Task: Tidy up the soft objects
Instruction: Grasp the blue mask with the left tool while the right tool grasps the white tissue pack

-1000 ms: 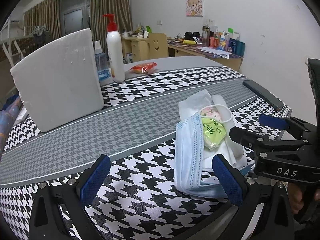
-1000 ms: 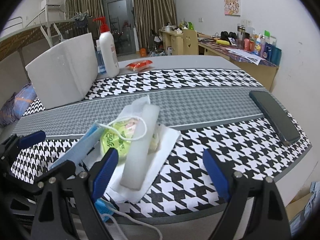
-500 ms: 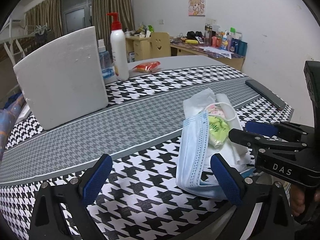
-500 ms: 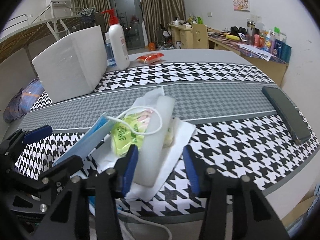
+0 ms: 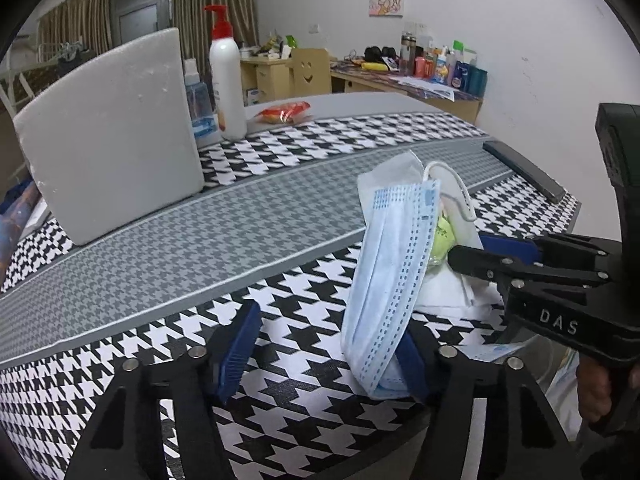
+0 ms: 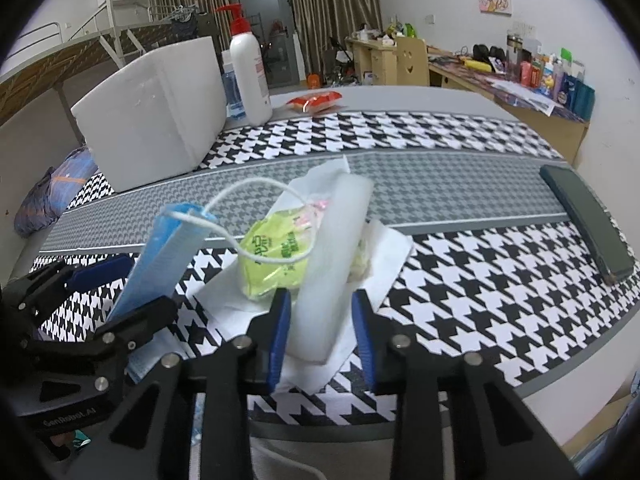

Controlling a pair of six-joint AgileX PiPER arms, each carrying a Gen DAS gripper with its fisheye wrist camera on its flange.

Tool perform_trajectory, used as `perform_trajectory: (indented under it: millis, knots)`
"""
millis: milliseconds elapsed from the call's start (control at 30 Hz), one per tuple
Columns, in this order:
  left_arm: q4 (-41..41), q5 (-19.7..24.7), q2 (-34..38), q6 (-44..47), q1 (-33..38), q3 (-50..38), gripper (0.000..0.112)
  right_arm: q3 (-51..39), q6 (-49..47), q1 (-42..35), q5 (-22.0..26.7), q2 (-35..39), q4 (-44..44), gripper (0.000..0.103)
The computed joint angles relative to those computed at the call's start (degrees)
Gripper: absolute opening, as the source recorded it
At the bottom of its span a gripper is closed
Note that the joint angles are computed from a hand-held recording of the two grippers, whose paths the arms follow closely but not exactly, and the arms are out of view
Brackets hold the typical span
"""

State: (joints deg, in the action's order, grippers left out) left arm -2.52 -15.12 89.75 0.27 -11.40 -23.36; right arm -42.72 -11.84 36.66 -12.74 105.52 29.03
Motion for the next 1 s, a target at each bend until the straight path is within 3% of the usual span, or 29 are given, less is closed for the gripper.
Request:
perform_trajectory:
  millis: [67, 167, 233, 300, 367, 833, 1000]
  knots:
    - [2.23, 0.61, 0.47, -2.05, 0.19, -0.32, 0.061, -0.35, 3.07, -0.67, 0.61, 0.33, -2.91, 0.036]
    - [5.0, 0.9, 0.97, -4.27, 0.49, -0.36, 0.045, -0.49, 3.72, -0.83, 0.99, 0.28, -3.93, 0.035]
    - [2.34, 0.71, 0.92, -1.78, 0.07, -0.2, 0.038, -0.41, 4.3, -1.0, 0.92, 0.21, -4.65, 0.026]
    - [6.09, 1.12, 0.6, -5.21, 0.65, -0.24, 0.026, -0.26, 5.06, -1.06, 0.86, 0.03, -5.37, 0.023]
    - [8.17, 1.29, 0.37, -7.02, 1.02, -0.25, 0.021, -0.12, 4.12, -0.94, 0.66, -0.14, -4.48, 0.021]
    - [12.58, -1.13, -2.64, -11.07, 2.32, 2.06, 0.013, 1.87, 1.78, -0.53, -0.65, -3.49, -0.77, 0.02]
    - [17.96, -1.72, -4.52, -15.63, 3.25, 2.91, 0.012, 3.08, 1.51, -0.05, -1.68, -5.01, -0.17, 0.02]
